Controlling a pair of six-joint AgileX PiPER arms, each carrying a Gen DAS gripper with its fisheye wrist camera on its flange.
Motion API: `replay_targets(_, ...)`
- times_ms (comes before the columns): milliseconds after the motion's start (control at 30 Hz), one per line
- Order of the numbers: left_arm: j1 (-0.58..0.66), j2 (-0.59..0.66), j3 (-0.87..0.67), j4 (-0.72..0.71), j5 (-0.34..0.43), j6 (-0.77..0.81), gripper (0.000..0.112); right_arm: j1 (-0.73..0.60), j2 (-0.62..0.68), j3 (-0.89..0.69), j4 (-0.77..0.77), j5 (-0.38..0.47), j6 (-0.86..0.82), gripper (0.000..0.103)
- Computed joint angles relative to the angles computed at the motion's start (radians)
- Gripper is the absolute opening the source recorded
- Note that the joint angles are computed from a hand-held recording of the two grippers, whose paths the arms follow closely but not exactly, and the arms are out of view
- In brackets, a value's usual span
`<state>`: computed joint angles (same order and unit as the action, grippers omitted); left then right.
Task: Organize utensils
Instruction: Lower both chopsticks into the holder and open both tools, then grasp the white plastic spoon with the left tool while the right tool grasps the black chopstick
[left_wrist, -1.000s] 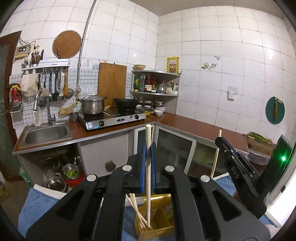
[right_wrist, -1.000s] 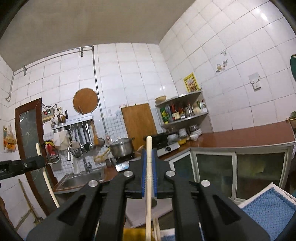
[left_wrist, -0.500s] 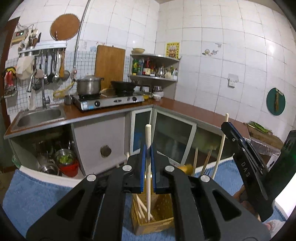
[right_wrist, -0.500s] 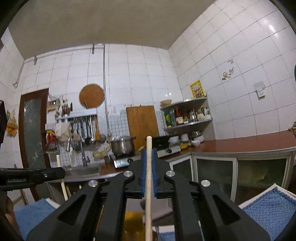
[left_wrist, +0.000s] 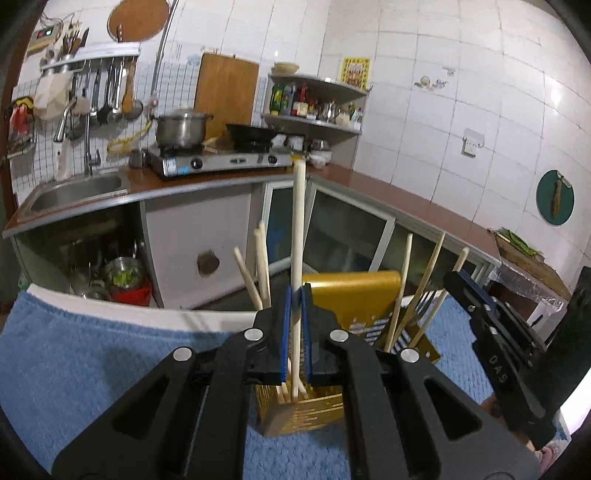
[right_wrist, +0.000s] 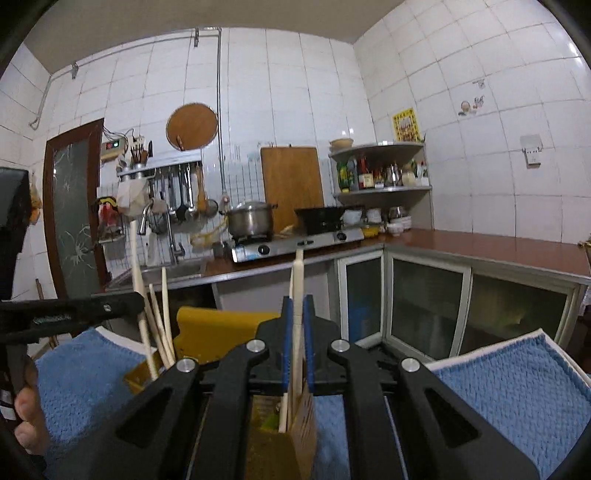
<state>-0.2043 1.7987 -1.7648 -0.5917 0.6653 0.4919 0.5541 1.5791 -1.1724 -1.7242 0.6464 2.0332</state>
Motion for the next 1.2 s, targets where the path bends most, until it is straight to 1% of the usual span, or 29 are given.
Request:
replay_targets(67,0.001,0.005,-0.006,0.024,0.019,-0.027,0.004,0.002,-0.009,-0.001,0.043,-0.016,-0.035,0.007)
replay_targets(100,0.005,0.005,-0.009,0.026,0.030,-0.032,0.004,0.003,-0.017,-0.008,0.097,-0.027,-0.086,0.007)
replay_targets(133,0.012,-0.002,-0.004,0.023,0.040,-0.035,0.006,0.005,-0.021,-0.015,0.130,-0.031,-0.121,0.007)
replay_targets(167,0.015,-0.015,0.005,0.029,0.046,-0.043,0.010,0.012,-0.034,-0.016,0.157,-0.027,-0.152,0.007)
replay_targets(200,0.020,-0.026,0.008,0.040,0.058,-0.057,0.025,0.023,-0.046,-0.013,0.171,-0.014,-0.170,0.007)
replay_targets(233,0.031,-0.048,0.024,0.037,0.061,-0.065,0.042,0.034,-0.059,-0.016,0.200,-0.004,-0.203,0.010)
replay_targets(267,0.045,-0.072,0.045,0.023,0.057,-0.062,0.048,0.044,-0.075,-0.026,0.259,0.004,-0.264,0.014)
replay_targets(300,0.052,-0.093,0.063,0.015,0.054,-0.057,0.054,0.056,-0.084,-0.033,0.292,0.020,-0.296,0.028)
replay_targets(333,0.064,-0.121,0.082,0.013,0.057,-0.053,0.059,0.070,-0.092,-0.035,0.310,0.042,-0.312,0.038)
replay_targets(367,0.074,-0.143,0.092,0.023,0.067,-0.057,0.062,0.095,-0.104,-0.038,0.332,0.077,-0.337,0.039)
replay_targets(433,0.095,-0.182,0.115,0.027,0.086,-0.054,0.080,0.141,-0.117,-0.055,0.388,0.143,-0.399,0.040)
replay_targets(467,0.110,-0.217,0.150,0.028,0.081,-0.050,0.084,0.173,-0.128,-0.056,0.419,0.187,-0.421,0.042)
replay_targets(500,0.120,-0.241,0.175,0.029,0.076,-0.049,0.092,0.196,-0.135,-0.057,0.443,0.218,-0.434,0.050)
replay_targets(533,0.145,-0.284,0.230,0.007,0.066,-0.019,0.097,0.221,-0.141,-0.057,0.470,0.249,-0.449,0.056)
replay_targets(567,0.166,-0.310,0.264,-0.015,0.067,0.011,0.098,0.257,-0.148,-0.049,0.503,0.287,-0.466,0.059)
replay_targets(633,0.201,-0.347,0.319,-0.043,0.084,0.062,0.098,0.309,-0.144,-0.047,0.544,0.342,-0.487,0.069)
replay_targets(700,0.228,-0.384,0.392,-0.036,0.094,0.104,0.098,0.366,-0.127,-0.036,0.589,0.410,-0.492,0.070)
replay_targets(767,0.235,-0.414,0.461,-0.010,0.067,0.116,0.098,0.407,-0.115,-0.010,0.640,0.445,-0.458,0.070)
replay_targets(833,0.235,-0.448,0.548,0.017,0.019,0.137,0.098,0.422,-0.110,0.020,0.682,0.439,-0.419,0.070)
replay_targets(900,0.234,-0.466,0.615,0.046,-0.027,0.146,0.098,0.425,-0.101,0.058,0.728,0.413,-0.374,0.070)
replay_targets(967,0.225,-0.482,0.687,0.092,-0.074,0.135,0.098,0.431,-0.078,0.075,0.762,0.412,-0.343,0.070)
replay_targets(1033,0.230,-0.484,0.735,0.095,-0.091,0.152,0.098,0.436,-0.063,0.093,0.794,0.400,-0.321,0.070)
replay_targets(1100,0.232,-0.473,0.768,0.125,-0.098,0.134,0.098,0.449,-0.042,0.100,0.824,0.402,-0.296,0.070)
replay_targets(1200,0.243,-0.450,0.778,0.128,-0.072,0.143,0.098,0.467,-0.012,0.087,0.850,0.409,-0.294,0.070)
